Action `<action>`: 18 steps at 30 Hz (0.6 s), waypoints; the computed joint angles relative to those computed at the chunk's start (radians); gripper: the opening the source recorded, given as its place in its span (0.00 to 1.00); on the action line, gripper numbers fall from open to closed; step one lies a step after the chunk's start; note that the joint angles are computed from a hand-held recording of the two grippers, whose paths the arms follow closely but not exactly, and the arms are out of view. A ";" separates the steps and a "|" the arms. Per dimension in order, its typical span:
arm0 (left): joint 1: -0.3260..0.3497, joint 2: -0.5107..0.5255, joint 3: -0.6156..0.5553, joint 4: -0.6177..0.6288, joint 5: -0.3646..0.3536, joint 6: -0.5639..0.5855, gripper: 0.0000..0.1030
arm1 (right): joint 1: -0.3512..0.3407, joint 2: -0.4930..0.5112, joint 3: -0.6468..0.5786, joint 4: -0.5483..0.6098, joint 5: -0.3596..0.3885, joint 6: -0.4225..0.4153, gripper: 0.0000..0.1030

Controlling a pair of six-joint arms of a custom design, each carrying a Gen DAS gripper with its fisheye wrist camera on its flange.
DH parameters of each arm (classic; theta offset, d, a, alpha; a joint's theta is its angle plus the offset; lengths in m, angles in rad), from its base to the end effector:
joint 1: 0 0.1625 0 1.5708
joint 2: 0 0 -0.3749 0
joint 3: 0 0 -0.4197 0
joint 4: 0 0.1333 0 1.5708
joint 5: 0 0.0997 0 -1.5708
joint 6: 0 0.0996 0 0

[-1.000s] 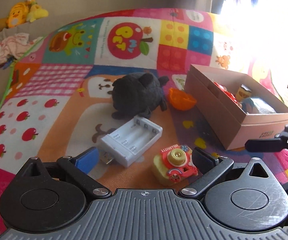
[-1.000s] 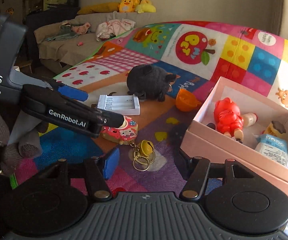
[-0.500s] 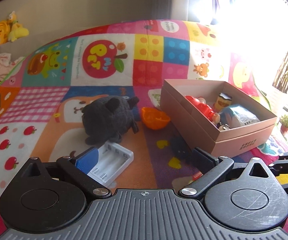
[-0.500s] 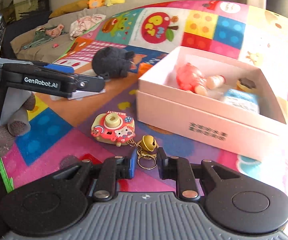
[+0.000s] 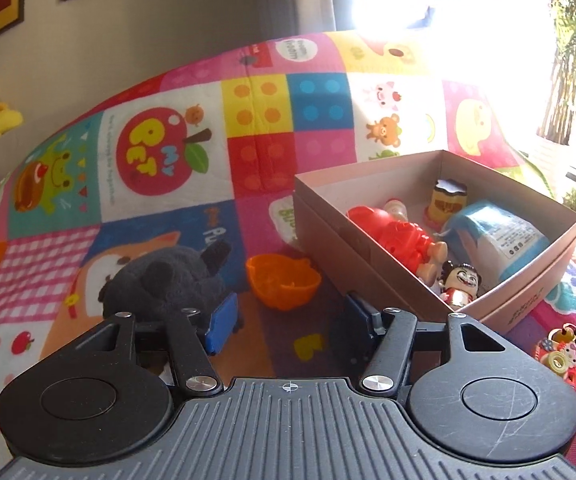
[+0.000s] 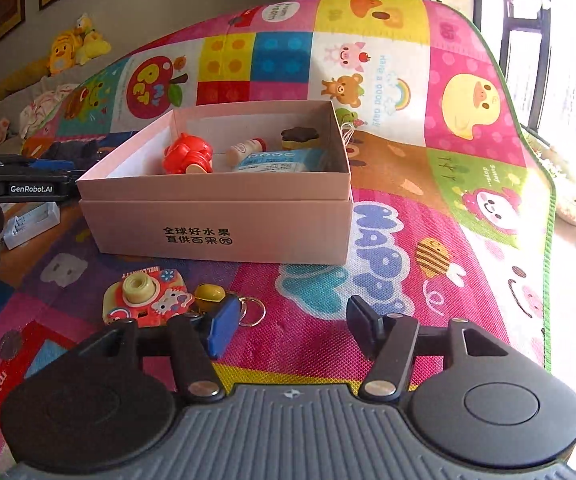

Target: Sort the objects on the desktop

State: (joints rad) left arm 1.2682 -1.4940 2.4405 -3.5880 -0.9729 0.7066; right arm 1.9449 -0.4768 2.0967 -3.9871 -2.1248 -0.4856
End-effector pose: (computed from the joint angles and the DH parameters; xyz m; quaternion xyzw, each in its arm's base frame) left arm 0.0633 -0.4327 0.2438 0.2659 0.7921 -0.4268 0.3460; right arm 0.2371 -0.3826 -0.0726 0.2731 -0.8502 0.3584 0.2725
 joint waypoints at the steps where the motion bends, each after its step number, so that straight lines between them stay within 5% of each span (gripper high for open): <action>1: 0.003 0.025 -0.013 -0.027 -0.012 0.041 0.61 | 0.001 0.002 0.000 -0.006 0.003 -0.004 0.67; 5: 0.016 0.085 -0.061 -0.061 -0.008 0.150 0.54 | 0.002 0.004 -0.006 0.012 -0.005 0.004 0.68; 18: 0.077 0.090 -0.118 0.084 -0.066 0.100 0.42 | 0.015 0.014 -0.023 0.030 -0.042 0.011 0.81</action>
